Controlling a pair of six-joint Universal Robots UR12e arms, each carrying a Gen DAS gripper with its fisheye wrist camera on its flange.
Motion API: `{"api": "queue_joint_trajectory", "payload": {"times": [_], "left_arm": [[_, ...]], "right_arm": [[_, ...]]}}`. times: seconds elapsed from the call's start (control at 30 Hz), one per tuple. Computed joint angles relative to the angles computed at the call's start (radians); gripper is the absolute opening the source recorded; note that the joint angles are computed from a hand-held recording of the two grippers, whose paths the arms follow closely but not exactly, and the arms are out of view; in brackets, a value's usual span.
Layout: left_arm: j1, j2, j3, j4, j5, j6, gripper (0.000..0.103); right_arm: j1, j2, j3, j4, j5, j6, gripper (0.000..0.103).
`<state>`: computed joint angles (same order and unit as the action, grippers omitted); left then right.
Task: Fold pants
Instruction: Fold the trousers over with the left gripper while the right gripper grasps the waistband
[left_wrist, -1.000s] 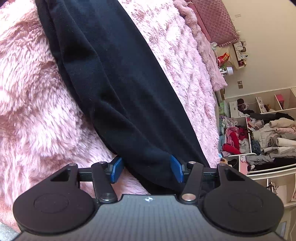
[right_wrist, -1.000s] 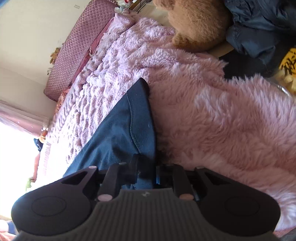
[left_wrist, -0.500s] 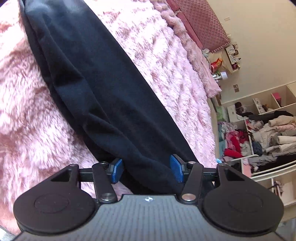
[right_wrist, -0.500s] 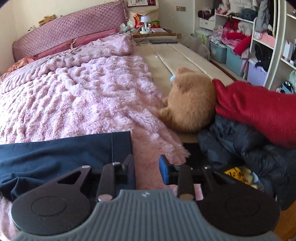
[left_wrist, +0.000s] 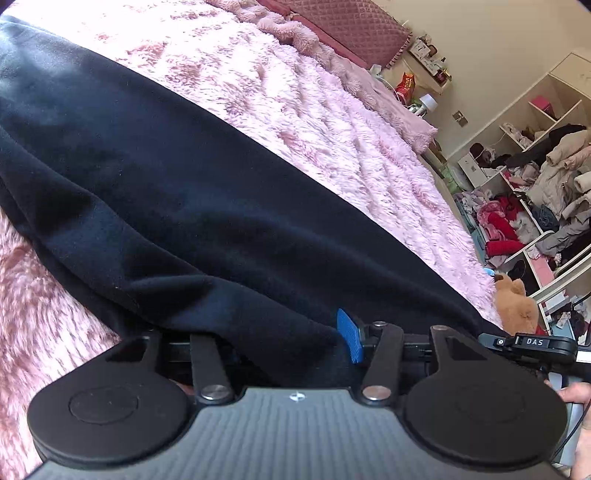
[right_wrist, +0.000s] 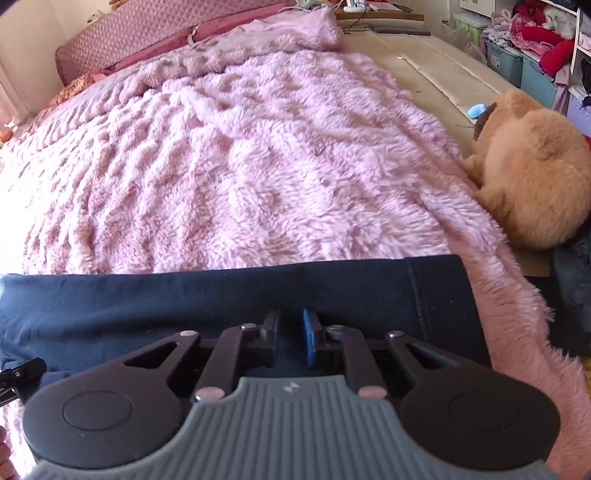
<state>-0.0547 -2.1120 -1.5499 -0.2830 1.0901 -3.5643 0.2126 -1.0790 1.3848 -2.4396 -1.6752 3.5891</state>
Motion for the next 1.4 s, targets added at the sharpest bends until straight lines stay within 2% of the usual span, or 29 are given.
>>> {"api": "queue_joint_trajectory", "payload": {"times": [0.07,0.23,0.3,0.37,0.43,0.47,0.5,0.53,0.63,0.67,0.77,0.83,0.9,0.93,0.97,1.0,1.07,1.13,1.17,1.2,1.23,1.3,1.4], "left_arm": [[0.008,-0.004,-0.005,0.010,-0.017,-0.025,0.058],[0.019,-0.008,-0.007,0.018,-0.044,-0.058,0.054],[0.022,-0.002,-0.013,0.021,-0.046,-0.071,0.054],[0.024,0.011,-0.026,0.032,-0.046,-0.090,0.054],[0.027,0.022,-0.041,0.056,-0.053,-0.103,0.056],[0.028,0.026,-0.049,0.076,-0.060,-0.106,0.058],[0.028,0.031,-0.056,0.088,-0.062,-0.107,0.058],[0.028,0.037,-0.063,0.097,-0.059,-0.113,0.058],[0.034,0.053,-0.085,0.123,-0.076,-0.154,0.058],[0.039,0.055,-0.094,0.141,-0.096,-0.177,0.059],[0.063,0.041,-0.110,0.222,-0.221,-0.298,0.060],[0.073,0.029,-0.106,0.230,-0.305,-0.332,0.061],[0.078,0.026,-0.099,0.205,-0.377,-0.288,0.064],[0.081,0.017,-0.090,0.203,-0.434,-0.235,0.067],[0.079,0.015,-0.086,0.191,-0.453,-0.170,0.072],[0.073,0.021,-0.085,0.162,-0.439,-0.102,0.072],[0.057,0.034,-0.072,0.040,-0.403,0.068,0.070],[0.049,0.041,-0.066,-0.027,-0.412,0.197,0.069],[0.045,0.041,-0.067,-0.022,-0.406,0.232,0.068],[0.037,0.050,-0.086,0.024,-0.377,0.267,0.068],[0.026,0.055,-0.098,0.066,-0.332,0.303,0.068],[0.011,0.065,-0.110,0.078,-0.259,0.385,0.068],[0.009,0.062,-0.103,0.022,-0.287,0.439,0.068]], "right_arm": [[0.005,0.023,-0.020,0.014,-0.030,-0.001,0.002],[-0.006,0.043,-0.025,-0.017,-0.064,0.038,0.000],[-0.019,0.047,-0.019,-0.041,-0.044,0.072,0.000],[-0.023,0.038,0.010,-0.120,-0.051,0.124,0.000],[-0.015,0.021,0.040,-0.189,-0.086,0.137,0.000],[-0.013,0.010,0.058,-0.225,-0.082,0.134,0.008],[-0.013,-0.003,0.079,-0.258,-0.062,0.128,0.009],[-0.017,-0.023,0.107,-0.297,-0.010,0.119,0.010],[-0.019,-0.071,0.179,-0.394,0.102,0.101,0.028],[-0.017,-0.085,0.197,-0.414,0.131,0.089,0.028],[-0.010,-0.122,0.248,-0.467,0.242,0.088,0.028],[-0.002,-0.139,0.273,-0.479,0.291,0.108,0.029],[0.013,-0.154,0.287,-0.461,0.273,0.099,0.029],[0.024,-0.164,0.295,-0.442,0.241,0.086,0.029],[0.030,-0.173,0.304,-0.430,0.216,0.078,0.029],[0.035,-0.185,0.317,-0.410,0.189,0.075,0.029],[0.040,-0.207,0.337,-0.369,0.140,0.097,0.029],[0.036,-0.226,0.360,-0.346,0.106,0.119,0.029],[0.032,-0.235,0.372,-0.348,0.097,0.132,0.029],[0.028,-0.245,0.384,-0.351,0.093,0.143,0.029],[0.026,-0.253,0.392,-0.353,0.083,0.144,0.029],[0.029,-0.265,0.402,-0.353,0.053,0.129,0.029],[0.024,-0.278,0.413,-0.351,0.030,0.109,0.029]]}}
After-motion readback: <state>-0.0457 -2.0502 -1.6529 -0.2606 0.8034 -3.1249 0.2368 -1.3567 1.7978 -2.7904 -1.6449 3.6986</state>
